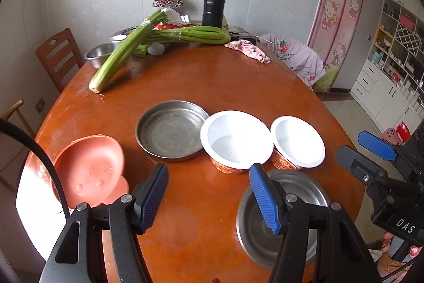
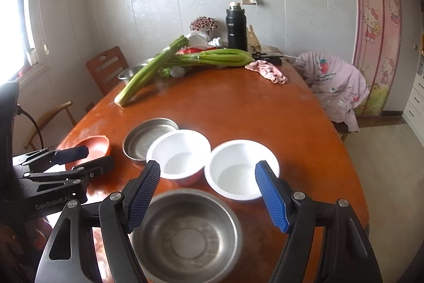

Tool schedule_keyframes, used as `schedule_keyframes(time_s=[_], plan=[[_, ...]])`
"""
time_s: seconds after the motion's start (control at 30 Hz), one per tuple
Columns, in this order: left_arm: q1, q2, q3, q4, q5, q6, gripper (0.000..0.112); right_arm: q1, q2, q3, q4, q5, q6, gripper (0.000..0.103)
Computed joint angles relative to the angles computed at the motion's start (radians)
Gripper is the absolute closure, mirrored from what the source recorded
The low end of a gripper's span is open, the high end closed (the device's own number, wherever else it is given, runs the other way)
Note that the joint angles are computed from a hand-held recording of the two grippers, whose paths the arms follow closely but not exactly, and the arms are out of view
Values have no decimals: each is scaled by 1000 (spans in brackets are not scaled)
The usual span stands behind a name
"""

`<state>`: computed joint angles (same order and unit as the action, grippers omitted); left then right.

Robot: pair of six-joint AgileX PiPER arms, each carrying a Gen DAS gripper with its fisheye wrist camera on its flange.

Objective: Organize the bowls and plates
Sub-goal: 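Grasp the steel bowl rim with the left tool, then lift the steel bowl with the left tool toward the stacked plates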

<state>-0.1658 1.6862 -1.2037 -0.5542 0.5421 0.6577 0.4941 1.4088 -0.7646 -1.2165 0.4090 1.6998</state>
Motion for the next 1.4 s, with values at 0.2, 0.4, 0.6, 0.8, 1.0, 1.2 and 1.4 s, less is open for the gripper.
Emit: schedule_keyframes(time_s=[0.2, 0.4, 0.6, 0.8, 1.0, 1.2, 1.4], plan=[[-44, 14, 16, 27, -23, -23, 49, -20, 3, 37, -2, -28, -16, 27], [-70, 40, 38, 78, -47, -75, 49, -45, 37, 65, 17, -82, -40, 27], [-67, 75, 49, 54, -26, -53, 49, -61, 83, 87, 102, -104, -122, 27], [-64, 123, 50, 20, 12, -13, 49, -67, 130, 112, 94, -121, -107, 27], [-80, 154, 47, -2, 7, 10, 49, -77, 182, 113, 42, -167, -47, 29], [-86, 180, 37, -37, 16, 37, 49, -81, 220, 104, 35, -207, -53, 40], [-86, 202, 26, -85, 41, 88, 52, -67, 235, 93, 17, -236, -51, 45]])
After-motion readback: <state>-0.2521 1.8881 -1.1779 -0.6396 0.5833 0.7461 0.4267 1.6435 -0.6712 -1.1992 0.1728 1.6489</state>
